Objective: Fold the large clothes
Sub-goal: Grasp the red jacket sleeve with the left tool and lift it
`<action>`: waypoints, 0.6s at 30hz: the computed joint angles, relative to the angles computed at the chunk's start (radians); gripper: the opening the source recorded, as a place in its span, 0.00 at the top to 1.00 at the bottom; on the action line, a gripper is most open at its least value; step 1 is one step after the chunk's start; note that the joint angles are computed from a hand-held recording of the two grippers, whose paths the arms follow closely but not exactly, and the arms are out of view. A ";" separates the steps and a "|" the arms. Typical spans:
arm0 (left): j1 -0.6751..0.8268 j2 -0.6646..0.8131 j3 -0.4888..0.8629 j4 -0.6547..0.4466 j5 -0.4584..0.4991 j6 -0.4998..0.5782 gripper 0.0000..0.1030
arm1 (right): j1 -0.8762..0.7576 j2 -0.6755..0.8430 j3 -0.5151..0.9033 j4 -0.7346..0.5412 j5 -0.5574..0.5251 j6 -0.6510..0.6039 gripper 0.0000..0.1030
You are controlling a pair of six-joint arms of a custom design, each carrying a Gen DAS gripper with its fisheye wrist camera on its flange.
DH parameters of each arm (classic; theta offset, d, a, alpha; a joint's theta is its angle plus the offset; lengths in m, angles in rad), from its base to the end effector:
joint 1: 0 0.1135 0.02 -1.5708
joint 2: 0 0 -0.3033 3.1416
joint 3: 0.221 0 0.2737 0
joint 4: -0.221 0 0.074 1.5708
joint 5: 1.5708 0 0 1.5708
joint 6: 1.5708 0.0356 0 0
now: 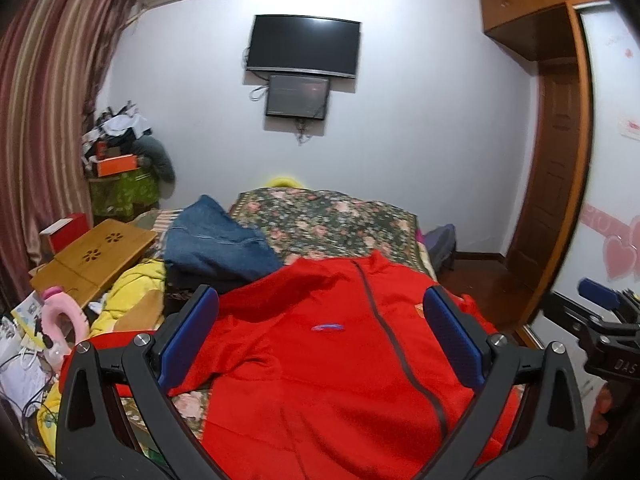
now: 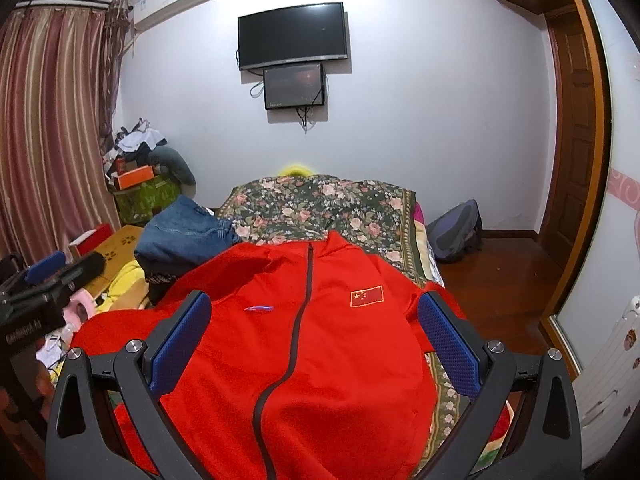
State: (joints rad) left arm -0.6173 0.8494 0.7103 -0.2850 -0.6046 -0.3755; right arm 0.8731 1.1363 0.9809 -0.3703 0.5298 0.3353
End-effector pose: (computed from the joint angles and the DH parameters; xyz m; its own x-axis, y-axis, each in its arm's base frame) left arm 0.1639 -0.0915 0.3211 -0.3319 -0.1344 -0.9337 -0.0730 0.9905 -0.1166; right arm 0.1783 0.1846 0.3540 -0.4296 -0.0705 -0.9003 -0.2532 0.9664 0.0451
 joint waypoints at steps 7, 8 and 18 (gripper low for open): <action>0.326 -0.011 -0.044 0.037 0.150 0.071 0.00 | -0.048 0.088 0.048 -0.015 -0.049 -0.005 0.01; 0.387 -0.011 -0.054 0.044 0.176 0.084 0.00 | -0.056 0.106 0.059 -0.018 -0.055 -0.008 0.01; 0.957 0.219 -0.111 0.158 0.505 0.147 0.00 | -0.104 0.268 0.163 -0.029 -0.092 -0.023 0.01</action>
State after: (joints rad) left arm 0.3398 1.0682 0.5992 -0.1275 -0.0999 -0.2285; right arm 0.7689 1.4042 1.1442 -0.3992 0.4379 0.3122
